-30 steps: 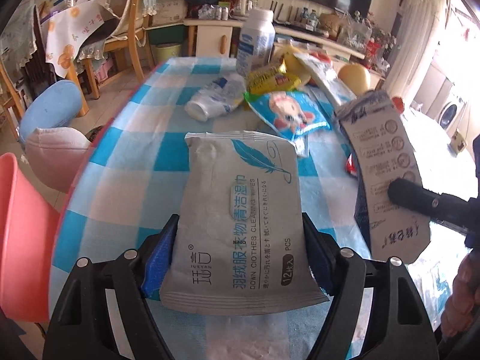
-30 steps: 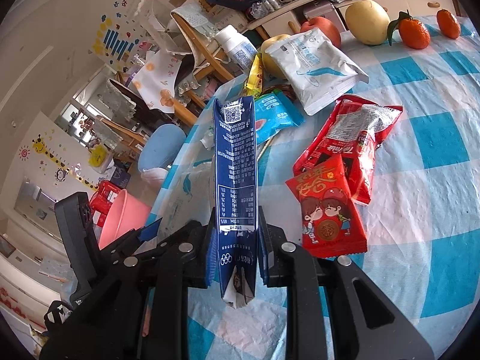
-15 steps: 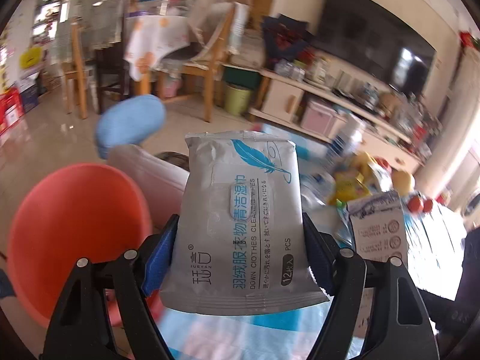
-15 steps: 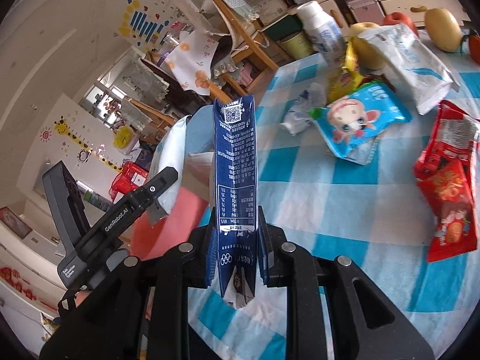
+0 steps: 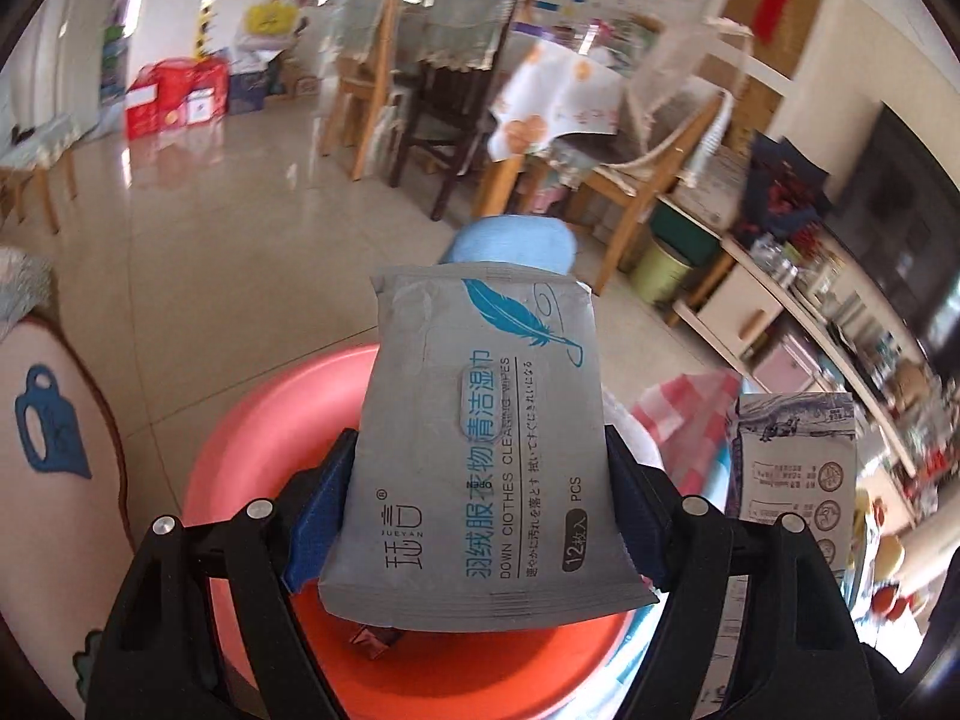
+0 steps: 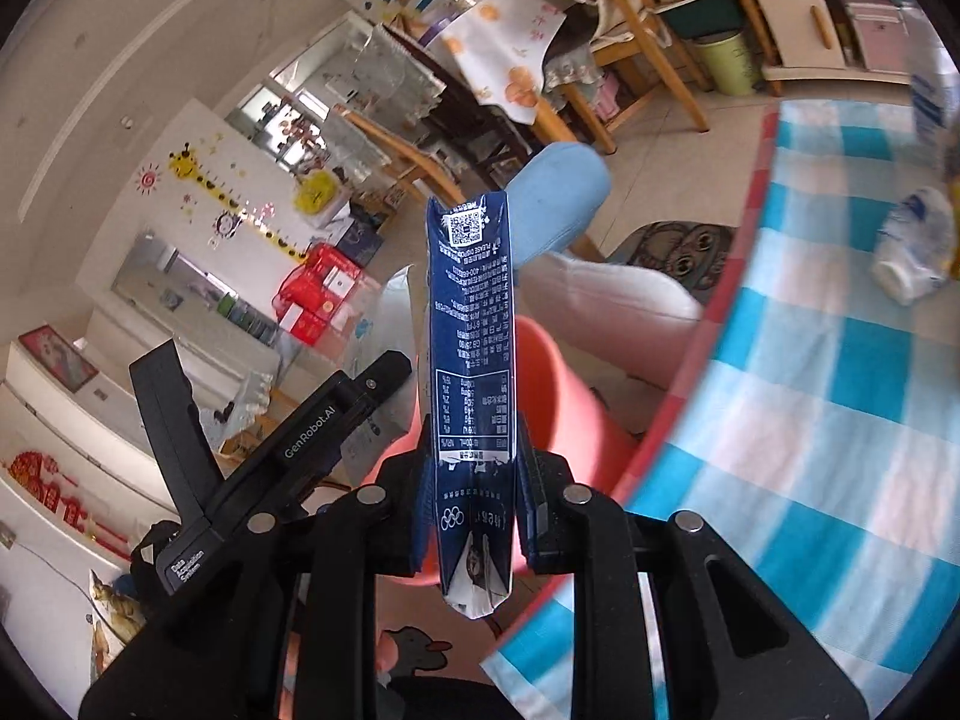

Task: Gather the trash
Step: 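Carry both held items over the pink bucket, then open the left tool into the bucket while the right tool releases the carton, then move both tools back toward the remaining trash on the table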

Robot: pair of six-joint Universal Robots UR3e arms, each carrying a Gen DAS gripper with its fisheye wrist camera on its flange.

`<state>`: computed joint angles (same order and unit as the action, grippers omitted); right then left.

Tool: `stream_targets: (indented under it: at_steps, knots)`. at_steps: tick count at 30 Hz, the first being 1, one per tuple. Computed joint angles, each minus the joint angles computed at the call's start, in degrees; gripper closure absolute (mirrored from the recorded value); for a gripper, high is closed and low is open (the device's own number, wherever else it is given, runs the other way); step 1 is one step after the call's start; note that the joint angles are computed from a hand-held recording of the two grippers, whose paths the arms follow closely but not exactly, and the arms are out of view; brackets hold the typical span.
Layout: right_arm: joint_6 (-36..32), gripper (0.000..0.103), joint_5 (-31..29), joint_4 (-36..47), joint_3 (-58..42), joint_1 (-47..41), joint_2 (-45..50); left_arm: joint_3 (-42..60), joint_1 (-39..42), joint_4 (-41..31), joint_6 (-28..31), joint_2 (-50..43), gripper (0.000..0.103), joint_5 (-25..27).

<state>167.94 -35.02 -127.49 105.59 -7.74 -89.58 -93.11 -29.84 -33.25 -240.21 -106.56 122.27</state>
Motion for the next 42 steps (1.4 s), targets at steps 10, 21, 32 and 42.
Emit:
stream_targets:
  at_steps: [10, 21, 32, 42]
  knots:
    - [9.44, 0.055, -5.63, -9.26, -3.07, 7.92, 6.67, -3.40, 2.89, -0.14, 0.56, 1.65, 0.017, 1.13]
    - [3.20, 0.028, -15.06, -19.09, 13.90, 1.93, -9.24, 4.41, -3.20, 4.48, 7.22, -5.15, 0.014, 7.94]
    - [-6.44, 0.019, -15.22, -12.79, 23.11, -9.74, -20.97, 16.44, -7.59, 8.57, 13.79, -14.34, 0.014, 6.85]
    - [-20.20, 0.011, -11.17, 2.99, 29.02, -26.13, -34.22, 31.63, -10.67, 2.44, 14.44, -23.37, 0.014, 2.97]
